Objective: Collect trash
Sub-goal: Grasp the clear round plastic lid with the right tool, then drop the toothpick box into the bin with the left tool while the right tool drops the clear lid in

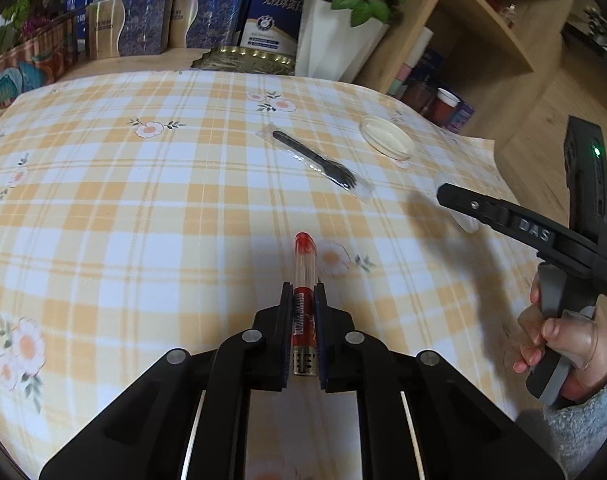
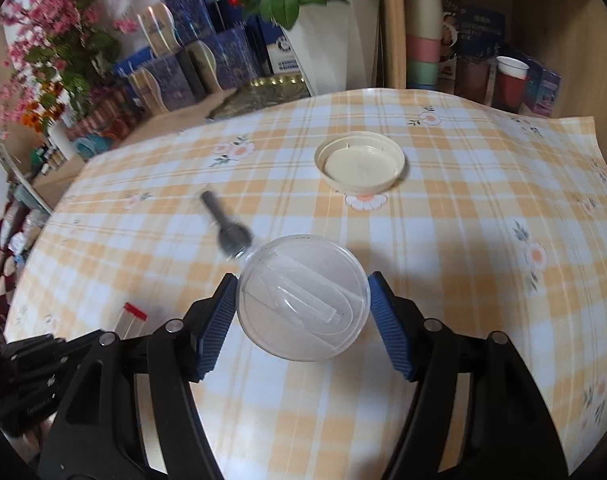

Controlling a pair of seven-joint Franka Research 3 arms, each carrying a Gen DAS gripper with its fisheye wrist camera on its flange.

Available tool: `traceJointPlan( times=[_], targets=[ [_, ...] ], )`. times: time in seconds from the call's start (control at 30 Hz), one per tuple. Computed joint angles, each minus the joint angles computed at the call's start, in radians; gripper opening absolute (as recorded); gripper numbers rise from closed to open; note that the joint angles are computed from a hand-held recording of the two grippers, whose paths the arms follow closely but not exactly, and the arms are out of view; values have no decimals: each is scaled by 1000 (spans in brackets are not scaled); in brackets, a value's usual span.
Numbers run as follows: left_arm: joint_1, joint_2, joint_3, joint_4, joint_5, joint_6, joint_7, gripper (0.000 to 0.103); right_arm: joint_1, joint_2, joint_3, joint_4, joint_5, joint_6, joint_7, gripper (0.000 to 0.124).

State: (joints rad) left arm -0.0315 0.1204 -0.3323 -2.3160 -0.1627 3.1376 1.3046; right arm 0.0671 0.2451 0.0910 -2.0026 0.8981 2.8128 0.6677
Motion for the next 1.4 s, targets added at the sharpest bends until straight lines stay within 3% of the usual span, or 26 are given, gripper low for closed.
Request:
traceJointPlan(
  times=[0.07, 0.13, 0.2, 0.3, 0.37, 0.5, 0.6, 0.8, 0.93, 1.17, 1.27, 1.4],
  targets=[
    [33, -30, -49, -28, -70, -3, 65, 10, -16, -52, 24, -58, 85, 14, -89, 67],
    [60, -66, -109, -55, -236, -4, 206, 10, -13, -114, 21, -121, 163, 1, -155, 67],
    [43, -104, -118, -79, -344, -10, 296, 10, 4, -158, 2, -163, 210, -15, -186, 67],
    [-12, -153, -96, -113, -457, -16, 384, 10, 34, -234, -33, -236, 263, -36, -218, 67],
    [-79, -196, -60, -138, -597, -22, 491, 10, 54, -291, -55, -291, 288, -48, -234, 67],
    [-205, -296, 15, -206, -731, -36, 591, 10, 91, -402, -96, -391, 307, -56, -248, 67],
    [-279, -385, 53, -272, -748, -53, 600, 10, 114, -483, -121, -462, 295, -58, -244, 67],
    [-379, -530, 75, -398, -690, -79, 521, 10, 146, -634, -166, -590, 262, -66, -223, 67],
    [-442, -564, 95, -452, -651, -102, 477, 10, 157, -702, -196, -647, 241, -71, -213, 67],
    [-543, -516, 162, -469, -565, -142, 440, 10, 150, -779, -244, -712, 194, -81, -192, 67],
    [-598, -442, 212, -435, -537, -151, 441, 10, 144, -791, -261, -726, 182, -76, -195, 67],
    [-619, -333, 240, -359, -489, -187, 444, 10, 126, -777, -282, -726, 165, -78, -183, 67]
  ],
)
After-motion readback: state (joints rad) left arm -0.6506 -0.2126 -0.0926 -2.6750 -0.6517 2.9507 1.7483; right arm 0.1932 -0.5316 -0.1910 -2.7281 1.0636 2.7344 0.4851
